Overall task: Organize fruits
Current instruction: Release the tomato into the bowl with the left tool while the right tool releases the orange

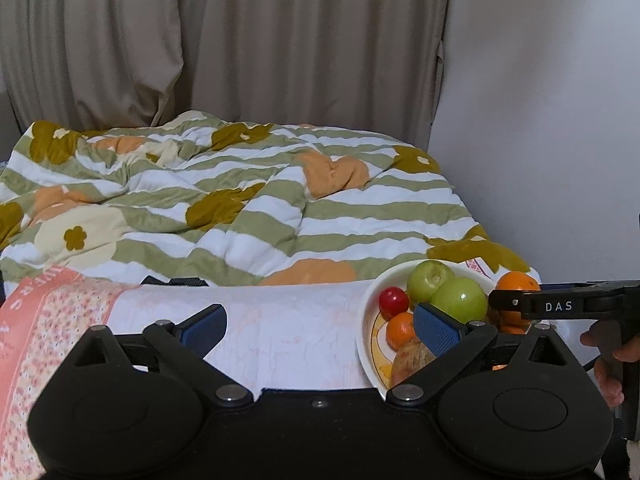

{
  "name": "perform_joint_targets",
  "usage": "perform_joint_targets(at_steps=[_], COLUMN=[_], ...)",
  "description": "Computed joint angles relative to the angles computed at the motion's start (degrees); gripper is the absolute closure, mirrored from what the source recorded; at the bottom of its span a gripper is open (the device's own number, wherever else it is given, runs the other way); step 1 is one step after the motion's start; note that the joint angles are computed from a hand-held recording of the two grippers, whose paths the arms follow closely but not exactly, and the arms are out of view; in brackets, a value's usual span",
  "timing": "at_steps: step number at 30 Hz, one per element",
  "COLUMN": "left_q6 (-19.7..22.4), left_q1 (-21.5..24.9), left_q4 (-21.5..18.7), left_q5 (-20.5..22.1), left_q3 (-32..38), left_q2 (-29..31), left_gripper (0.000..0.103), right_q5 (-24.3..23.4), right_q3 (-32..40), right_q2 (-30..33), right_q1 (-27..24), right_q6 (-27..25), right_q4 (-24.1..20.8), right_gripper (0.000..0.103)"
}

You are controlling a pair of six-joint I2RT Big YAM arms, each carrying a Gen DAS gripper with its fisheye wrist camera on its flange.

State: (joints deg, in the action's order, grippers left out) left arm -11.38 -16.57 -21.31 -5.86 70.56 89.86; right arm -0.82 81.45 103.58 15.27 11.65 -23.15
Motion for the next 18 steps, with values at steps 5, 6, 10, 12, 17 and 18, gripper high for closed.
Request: perform_joint_targets(at_steps=[5, 6, 10, 12, 17, 18], left_q6=[-0.5, -0.5, -0.4, -0.3, 0.0, 0.1], left_q1=[0.0, 0.1, 0.5, 1.0, 2.0, 2.2], left_q4=[-0.2, -0.3, -0.3, -0.4, -1.0, -1.4], left_q5=[-0.1, 0.0, 0.8, 1.8, 3.7, 4.0], left_q3=[-1.4, -1.6, -3.0, -3.9, -6.9, -7.5], left_q2=[-2.1, -2.6, -5.4, -7.2, -12.8, -14.0], left_gripper=[0.002, 0.002, 0.002, 0.002, 0.002, 0.002], right_q5=[1.0, 1.3, 4.1, 6.1, 11.0, 12.0], right_q3=[-1.1, -1.3, -2.6, -3.4, -5.5, -5.9], right_q2=[-1.7, -2.3, -5.5, -7.5, -13.2, -14.3], right_q1=[0.3, 0.4, 1.9, 3.1, 7.1, 8.0], right_q6=[0.3, 0.4, 0.4, 0.3, 2.6, 3.3], right_q4=[0.7, 0.6, -0.1, -0.5, -2.8, -3.5], right_gripper=[0.001, 0.001, 0.001, 0.001, 0.001, 0.001])
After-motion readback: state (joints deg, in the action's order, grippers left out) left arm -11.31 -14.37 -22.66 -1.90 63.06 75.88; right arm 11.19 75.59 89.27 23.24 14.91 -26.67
